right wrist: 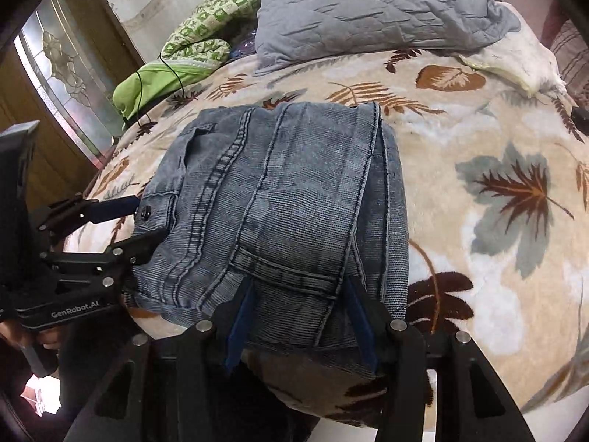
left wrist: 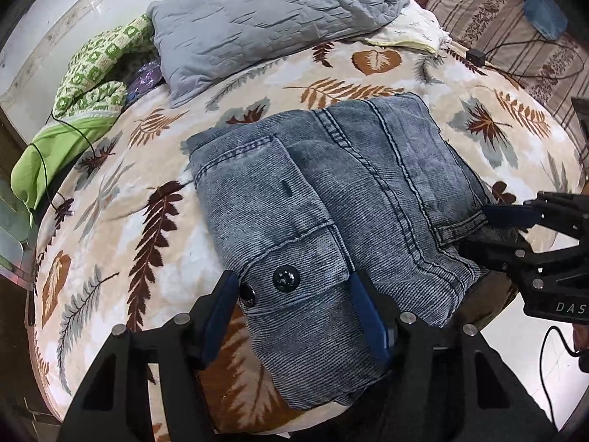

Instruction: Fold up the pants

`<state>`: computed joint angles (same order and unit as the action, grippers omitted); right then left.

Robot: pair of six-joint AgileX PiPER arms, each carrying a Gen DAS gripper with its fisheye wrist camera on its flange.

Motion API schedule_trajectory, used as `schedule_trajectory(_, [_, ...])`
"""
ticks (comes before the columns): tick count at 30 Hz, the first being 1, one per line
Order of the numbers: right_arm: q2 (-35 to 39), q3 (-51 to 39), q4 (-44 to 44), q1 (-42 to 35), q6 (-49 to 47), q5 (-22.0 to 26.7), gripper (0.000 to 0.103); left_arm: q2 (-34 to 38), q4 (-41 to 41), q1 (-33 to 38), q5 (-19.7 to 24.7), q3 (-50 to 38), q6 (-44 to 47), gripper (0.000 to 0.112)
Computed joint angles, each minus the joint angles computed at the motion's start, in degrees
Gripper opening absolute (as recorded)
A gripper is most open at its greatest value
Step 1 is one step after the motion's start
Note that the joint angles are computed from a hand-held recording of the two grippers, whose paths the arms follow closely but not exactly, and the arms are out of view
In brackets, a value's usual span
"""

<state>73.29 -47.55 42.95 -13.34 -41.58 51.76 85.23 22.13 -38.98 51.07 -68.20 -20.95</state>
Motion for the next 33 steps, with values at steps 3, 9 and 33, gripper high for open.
schedule_trajectory(3, [-0.24,0.12,-0.88,0.7,0.86,-0.59,0.054,-0.57,-0.26,0.32,-1.37,1.3,-0.05,0.063])
schedule_trajectory(9, [-0.72,0.96,-1.15,1.26,1.84,-1.66,0.054,-1.29,-0.13,0.28,-2.6,2.77,-1.09,0.064])
schedule_trajectory(33, [20.15,-27.41,-5.41,8.57,15.69,-1.86,0.054,16.0,-12.24,15.9,1.6,-21.96,17.16,0.068])
